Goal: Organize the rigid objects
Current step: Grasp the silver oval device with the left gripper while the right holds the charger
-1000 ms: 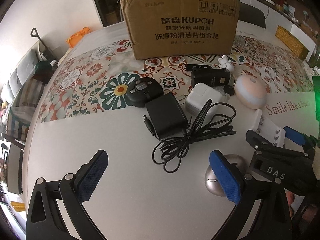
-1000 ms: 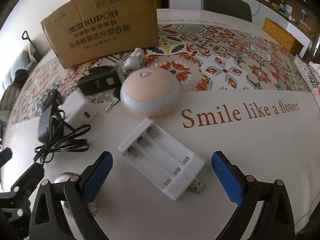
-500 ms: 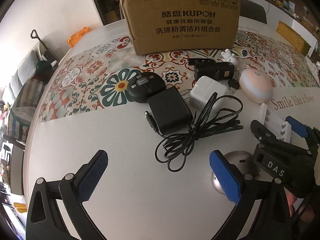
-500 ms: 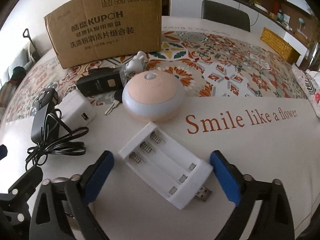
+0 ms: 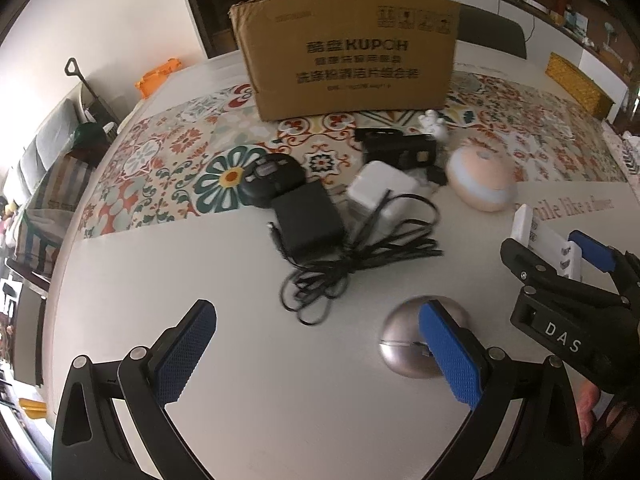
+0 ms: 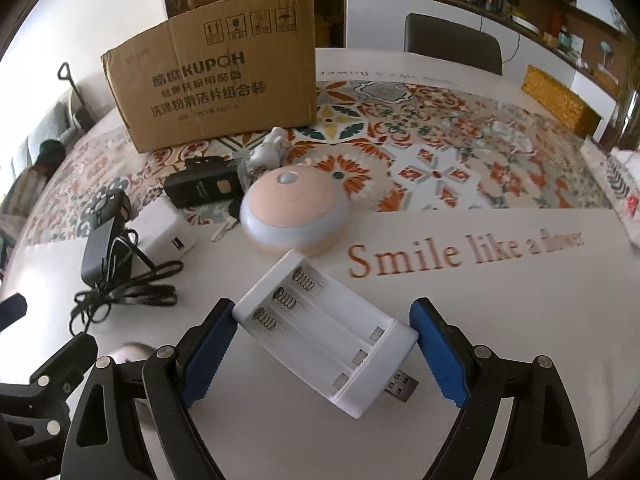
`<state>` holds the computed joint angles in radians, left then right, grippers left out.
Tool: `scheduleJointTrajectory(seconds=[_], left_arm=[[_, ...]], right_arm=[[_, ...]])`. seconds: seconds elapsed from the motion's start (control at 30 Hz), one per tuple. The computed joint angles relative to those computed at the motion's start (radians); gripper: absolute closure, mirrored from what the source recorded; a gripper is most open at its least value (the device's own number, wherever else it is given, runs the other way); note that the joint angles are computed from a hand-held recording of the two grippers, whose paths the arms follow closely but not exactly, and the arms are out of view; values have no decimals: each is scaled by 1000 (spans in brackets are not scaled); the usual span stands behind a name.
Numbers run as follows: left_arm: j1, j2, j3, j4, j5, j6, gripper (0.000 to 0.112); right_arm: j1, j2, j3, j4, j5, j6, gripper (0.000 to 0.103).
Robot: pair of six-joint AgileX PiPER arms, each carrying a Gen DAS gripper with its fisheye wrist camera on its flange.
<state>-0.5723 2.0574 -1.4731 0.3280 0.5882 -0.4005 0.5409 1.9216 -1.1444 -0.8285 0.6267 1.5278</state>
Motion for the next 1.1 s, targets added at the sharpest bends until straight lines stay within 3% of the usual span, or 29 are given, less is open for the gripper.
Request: scheduleJointTrajectory(seconds=[0.4,0.7,0.97,1.1], left_arm=[[-99,-12,94,71,-80,-143,10],[-128,39,112,138,-159,-238,26],[-118,59,121,174,-230,-292,29],[-114,45,164,221,-290,-353,40]], right_arm=[[-10,-163,170,70,-4,-135,16],[-37,-183,243,65,-37,-149,16],[-44,-164,254,48,-61,-133,16],[-43,-157,253,43,-69,-128,16]])
